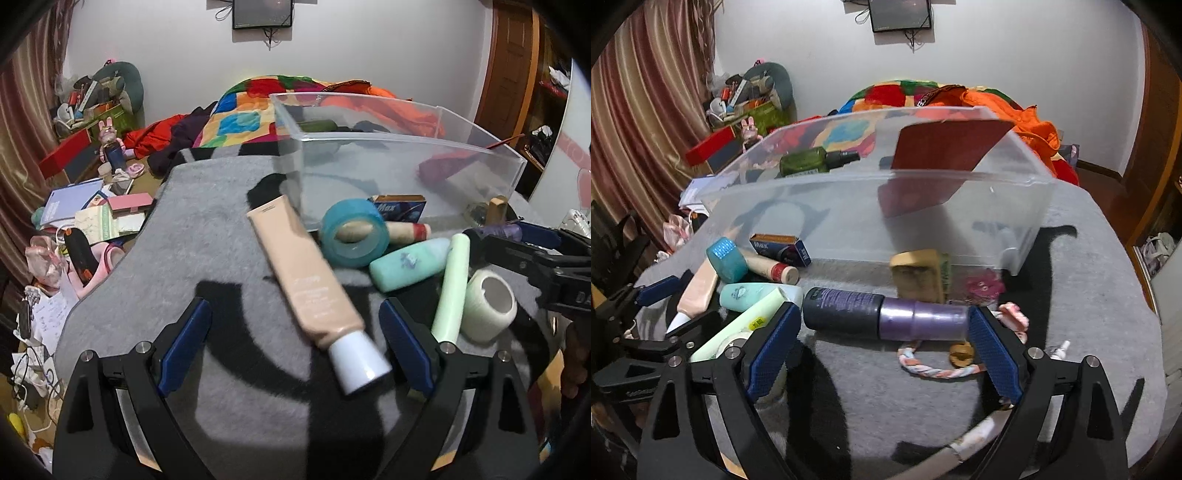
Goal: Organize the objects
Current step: 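Grasp the black-and-purple spray bottle with the right tool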
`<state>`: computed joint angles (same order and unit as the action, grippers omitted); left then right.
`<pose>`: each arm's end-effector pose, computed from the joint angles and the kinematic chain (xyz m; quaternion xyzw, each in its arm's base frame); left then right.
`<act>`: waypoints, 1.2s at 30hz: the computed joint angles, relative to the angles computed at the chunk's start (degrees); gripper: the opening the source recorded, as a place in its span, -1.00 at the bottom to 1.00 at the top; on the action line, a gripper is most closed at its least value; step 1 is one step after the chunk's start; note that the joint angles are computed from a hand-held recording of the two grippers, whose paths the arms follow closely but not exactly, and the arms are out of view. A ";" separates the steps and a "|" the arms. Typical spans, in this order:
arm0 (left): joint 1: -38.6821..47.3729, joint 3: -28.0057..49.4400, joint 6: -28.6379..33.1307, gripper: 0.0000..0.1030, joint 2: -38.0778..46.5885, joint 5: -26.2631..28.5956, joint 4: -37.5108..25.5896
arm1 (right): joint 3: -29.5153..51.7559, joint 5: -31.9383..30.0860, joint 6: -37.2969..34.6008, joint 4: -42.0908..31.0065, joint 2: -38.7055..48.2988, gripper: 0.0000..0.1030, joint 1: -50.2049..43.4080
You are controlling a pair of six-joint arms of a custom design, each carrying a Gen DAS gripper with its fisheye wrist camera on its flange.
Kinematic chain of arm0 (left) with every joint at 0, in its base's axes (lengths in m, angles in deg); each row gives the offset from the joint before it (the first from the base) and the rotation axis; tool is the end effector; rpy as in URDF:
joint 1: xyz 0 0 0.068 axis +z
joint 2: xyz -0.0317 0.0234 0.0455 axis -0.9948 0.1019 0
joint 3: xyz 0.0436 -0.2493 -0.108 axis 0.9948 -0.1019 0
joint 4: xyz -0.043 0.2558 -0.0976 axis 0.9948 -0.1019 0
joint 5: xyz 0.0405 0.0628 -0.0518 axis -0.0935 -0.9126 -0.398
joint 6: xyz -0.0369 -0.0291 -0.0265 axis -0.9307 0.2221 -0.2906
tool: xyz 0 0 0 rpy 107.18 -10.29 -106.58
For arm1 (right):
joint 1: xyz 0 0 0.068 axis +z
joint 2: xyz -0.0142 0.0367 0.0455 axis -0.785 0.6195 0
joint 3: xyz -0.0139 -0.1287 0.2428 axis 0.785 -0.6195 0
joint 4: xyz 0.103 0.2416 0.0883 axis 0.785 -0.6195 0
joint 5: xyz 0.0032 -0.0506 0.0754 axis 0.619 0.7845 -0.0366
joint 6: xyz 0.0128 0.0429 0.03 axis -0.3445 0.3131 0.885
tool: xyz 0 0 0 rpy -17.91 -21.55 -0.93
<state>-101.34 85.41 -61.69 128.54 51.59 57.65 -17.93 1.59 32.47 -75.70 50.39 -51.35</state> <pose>0.2608 -0.0679 0.0443 -0.1305 0.9238 0.0332 0.3583 0.3718 0.0181 0.0619 -0.2620 0.8968 0.1528 0.3222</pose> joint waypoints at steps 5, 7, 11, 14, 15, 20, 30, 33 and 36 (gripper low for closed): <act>0.73 -4.17 -0.53 0.63 -2.24 -0.45 3.03 | -0.80 2.00 2.15 2.70 0.95 0.87 1.09; 0.97 -4.73 -0.92 0.49 -3.03 -0.18 3.16 | -1.42 2.40 2.75 3.70 0.93 0.87 1.40; 1.27 -3.59 -1.31 0.34 -2.95 0.00 2.50 | -2.29 2.13 2.93 4.54 0.63 0.85 1.23; 1.20 -1.77 -1.03 0.21 -1.42 0.05 2.43 | -2.78 1.57 3.36 5.23 0.52 0.78 0.80; 0.92 -1.14 -0.79 0.16 -0.74 -0.50 2.53 | -2.72 1.47 3.41 5.18 0.53 0.76 0.69; -0.09 -0.52 0.46 -0.29 0.68 -1.56 4.09 | -2.56 0.15 4.46 5.12 0.45 0.75 -0.15; -1.32 -5.09 0.61 -0.62 -3.58 -3.27 4.74 | -4.30 -2.21 4.72 6.14 -1.72 0.75 -1.88; -0.69 -7.18 -0.71 -0.64 -6.31 -3.24 4.59 | -4.93 -3.08 4.66 6.46 -2.73 0.75 -2.66; -0.42 -9.20 -1.91 -0.64 -9.63 -3.77 4.15 | -5.75 -3.28 4.74 7.24 -3.83 0.75 -2.89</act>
<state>-101.76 76.21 -63.60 118.91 47.82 61.80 -23.69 -1.69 37.21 -68.46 46.55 -54.25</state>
